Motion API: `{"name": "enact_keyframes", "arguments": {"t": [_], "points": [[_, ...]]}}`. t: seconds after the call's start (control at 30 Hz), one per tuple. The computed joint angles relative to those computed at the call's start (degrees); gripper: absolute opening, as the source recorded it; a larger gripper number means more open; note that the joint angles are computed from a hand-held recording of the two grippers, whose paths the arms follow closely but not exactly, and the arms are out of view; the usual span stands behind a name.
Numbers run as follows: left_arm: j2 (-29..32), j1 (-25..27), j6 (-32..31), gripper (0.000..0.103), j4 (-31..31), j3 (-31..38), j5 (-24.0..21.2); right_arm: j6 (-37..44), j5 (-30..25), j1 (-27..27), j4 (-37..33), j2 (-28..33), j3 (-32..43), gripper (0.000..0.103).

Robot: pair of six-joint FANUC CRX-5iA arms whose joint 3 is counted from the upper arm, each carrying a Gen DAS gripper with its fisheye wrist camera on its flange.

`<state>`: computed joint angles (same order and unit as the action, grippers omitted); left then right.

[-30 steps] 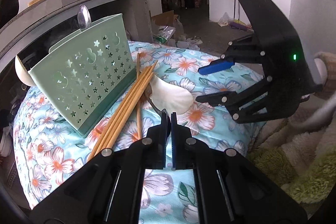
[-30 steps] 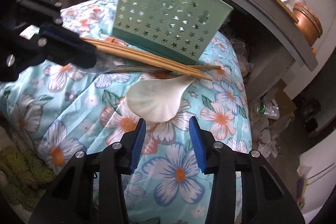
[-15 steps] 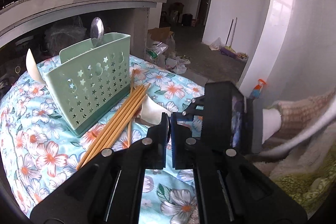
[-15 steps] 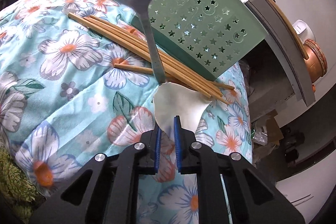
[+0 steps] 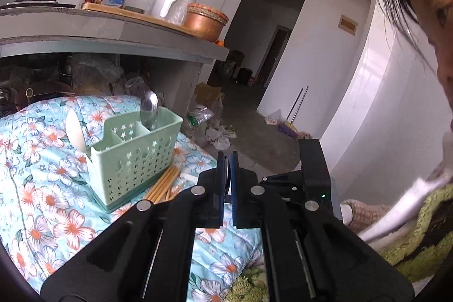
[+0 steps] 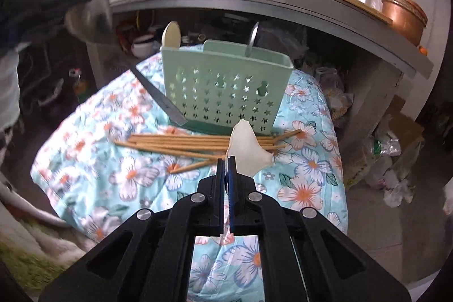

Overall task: Organize utensils
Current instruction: 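Lower the metal spoon and white paddle into the green holder, open both grippers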

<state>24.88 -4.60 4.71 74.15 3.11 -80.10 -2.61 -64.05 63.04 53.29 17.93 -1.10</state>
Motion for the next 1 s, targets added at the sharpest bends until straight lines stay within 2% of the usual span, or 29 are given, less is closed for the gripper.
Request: {"name": "enact_keyframes", "arguments": {"t": [0.2, 0.43, 0.53, 0.8, 1.0], "points": [[2.26, -0.42, 4.86, 0.003, 6.77, 4.37, 1.68, -11.41, 5.84, -0.96, 4.50, -6.89, -6.01, 0.002], [6.39, -0.73, 13.94, 0.003, 9.09, 12.48, 6.03, -16.75, 6.85, -1.11, 9.29, -11.60, -9.31, 0.002], [7.52, -0.74, 15.99, 0.003, 9.62, 14.31, 7.38, -18.03, 6.81, -1.22, 11.48, -13.01, -9.93, 0.002], [11.80, -1.85, 23.10, 0.003, 2.26, 21.36, 11.35, -19.06, 9.58, -3.53, 18.74, -15.76, -10.72, 0.002], [15.06, -3.20, 29.30, 0.003, -6.78, 27.39, 13.68, -18.59, 15.30, -7.42, 23.67, -15.79, -9.71, 0.002]]}}
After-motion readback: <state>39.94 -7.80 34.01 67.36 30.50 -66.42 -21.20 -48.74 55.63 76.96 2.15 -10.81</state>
